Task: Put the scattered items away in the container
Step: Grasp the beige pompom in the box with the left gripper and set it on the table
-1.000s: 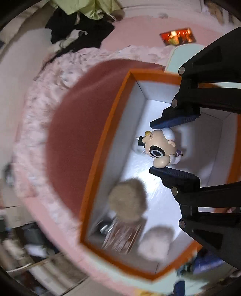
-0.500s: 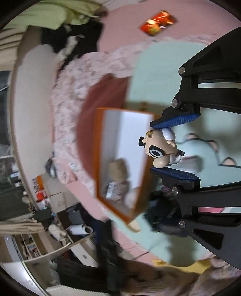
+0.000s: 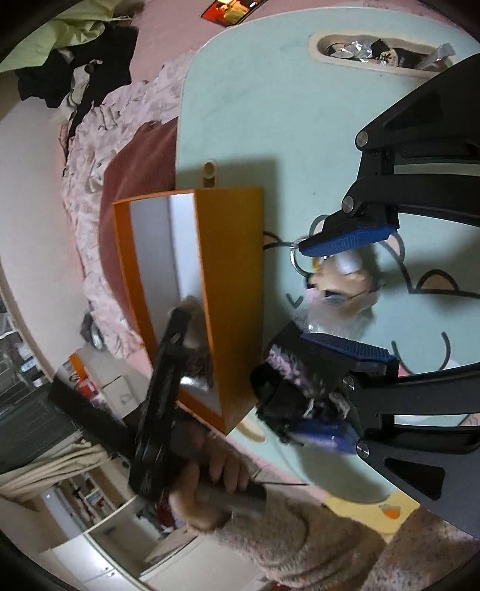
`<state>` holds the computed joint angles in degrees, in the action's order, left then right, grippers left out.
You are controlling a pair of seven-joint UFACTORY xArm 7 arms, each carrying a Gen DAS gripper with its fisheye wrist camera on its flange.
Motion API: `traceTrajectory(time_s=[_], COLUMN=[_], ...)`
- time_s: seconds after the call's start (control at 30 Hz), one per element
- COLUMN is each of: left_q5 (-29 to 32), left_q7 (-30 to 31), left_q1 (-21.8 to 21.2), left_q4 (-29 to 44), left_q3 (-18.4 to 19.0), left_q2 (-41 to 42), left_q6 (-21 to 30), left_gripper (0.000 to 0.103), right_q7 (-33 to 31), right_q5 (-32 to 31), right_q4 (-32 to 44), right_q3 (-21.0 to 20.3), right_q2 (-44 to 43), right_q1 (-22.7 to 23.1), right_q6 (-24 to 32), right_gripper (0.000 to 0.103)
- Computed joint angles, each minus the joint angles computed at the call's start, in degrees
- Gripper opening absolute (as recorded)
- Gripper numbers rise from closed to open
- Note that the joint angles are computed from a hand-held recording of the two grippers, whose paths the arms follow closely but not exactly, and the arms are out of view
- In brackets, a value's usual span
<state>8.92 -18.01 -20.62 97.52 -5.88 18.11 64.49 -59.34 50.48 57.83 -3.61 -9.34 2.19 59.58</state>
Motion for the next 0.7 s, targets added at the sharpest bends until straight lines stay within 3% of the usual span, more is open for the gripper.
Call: traceTrajectory(time_s=[0.07, 0.17, 0.3, 0.53, 0.7], left_q5=[-0.87, -1.16, -1.88, -5.98, -8.87], left_q7=[-0.17, 0.10, 0.28, 1.75, 1.62], left_q1=[0.16, 0.34, 0.73, 2.01, 2.35], left_q4=[0.93, 0.37, -3.29, -11.95, -17.19], left_q3=[0.00, 0.00, -0.30, -1.66, -2.58], left_q2=[1.13, 0.38, -2.11, -10.63, -18.75], left_q6=[1.66, 1.39, -1.55, -13.28, -18.65], left_gripper=[0.054, 0.030, 0.029, 0.029, 0.029], right_q7=[-0.18, -0.06, 0.20, 0.43, 0.75], right_q5=[0.54, 0.73, 0.89, 0.73, 0.97], right_q4=[-0.06, -0.34, -0.72, -0.80, -0.54], right_q3=[-0.21, -0.32, -0.44, -0.39, -0.48], right_q2=[0.06, 0.07, -0.02, -0.06, 0.03], right_q1=[-0.13, -0.33, -0.67, -0.81, -0.87], right_q6=[0.27, 0.31, 0.50, -0.14, -0.52], right_gripper=[0.045, 0.045, 0.045, 0.045, 0.045])
